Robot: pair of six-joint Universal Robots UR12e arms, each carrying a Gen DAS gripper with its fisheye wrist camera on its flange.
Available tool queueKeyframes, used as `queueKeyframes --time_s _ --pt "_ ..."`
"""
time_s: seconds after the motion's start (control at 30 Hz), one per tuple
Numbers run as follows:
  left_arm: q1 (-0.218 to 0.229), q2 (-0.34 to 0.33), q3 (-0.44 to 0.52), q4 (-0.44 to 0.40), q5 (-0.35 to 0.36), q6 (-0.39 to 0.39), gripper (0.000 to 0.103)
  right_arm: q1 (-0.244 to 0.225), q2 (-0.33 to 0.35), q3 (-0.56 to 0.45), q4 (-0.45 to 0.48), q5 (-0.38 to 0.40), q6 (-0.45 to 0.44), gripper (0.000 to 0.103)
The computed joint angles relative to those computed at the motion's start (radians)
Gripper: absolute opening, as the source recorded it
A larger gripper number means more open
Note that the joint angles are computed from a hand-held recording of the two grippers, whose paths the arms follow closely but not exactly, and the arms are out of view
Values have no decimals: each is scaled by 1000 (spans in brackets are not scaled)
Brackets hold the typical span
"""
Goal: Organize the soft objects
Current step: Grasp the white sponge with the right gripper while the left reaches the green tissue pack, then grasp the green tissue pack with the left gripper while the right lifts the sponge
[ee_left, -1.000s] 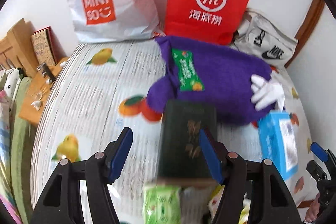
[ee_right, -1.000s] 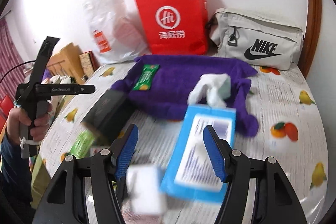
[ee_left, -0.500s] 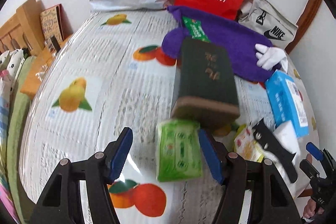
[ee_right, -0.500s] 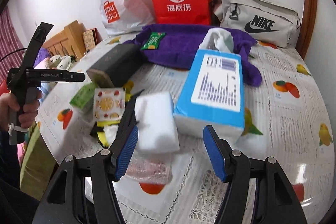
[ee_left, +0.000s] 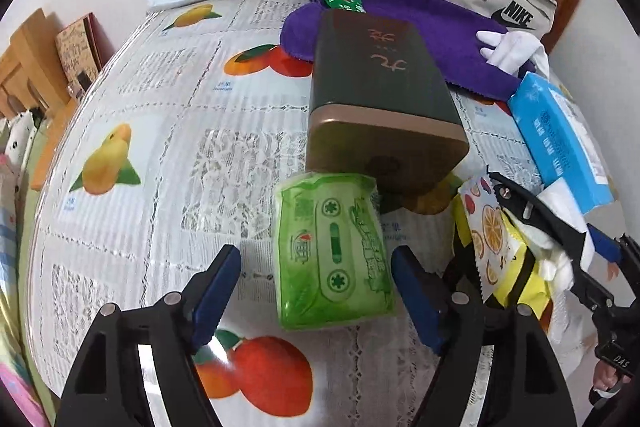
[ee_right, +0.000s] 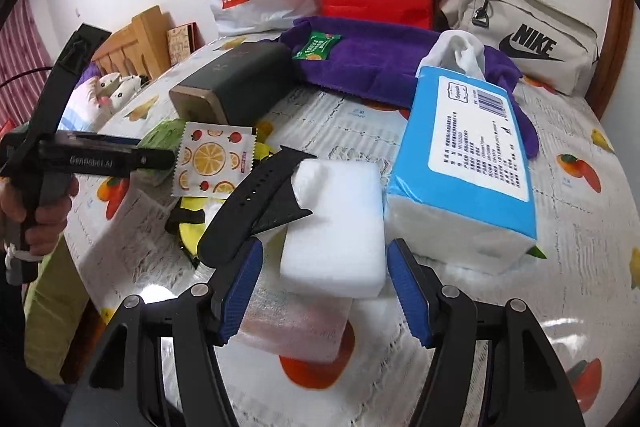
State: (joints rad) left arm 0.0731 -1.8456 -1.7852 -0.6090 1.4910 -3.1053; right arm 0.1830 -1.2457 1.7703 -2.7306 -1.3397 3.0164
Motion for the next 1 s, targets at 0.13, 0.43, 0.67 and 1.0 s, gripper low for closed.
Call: queueKeyframes --time_s 0.13,0.43,0.67,1.0 --pt "-8 -7 2 11 20 16 83 -3 -3 4 -7 -5 23 50" --pt "-20 -8 -25 73 81 -16 80 -18 -59 72 -34 8 5 49" --pt "2 14 -44 83 46 -78 51 -43 -96 123 -68 28 35 49" --pt "8 46 -55 86 8 -94 50 -66 -132 153 -69 -40 83 49"
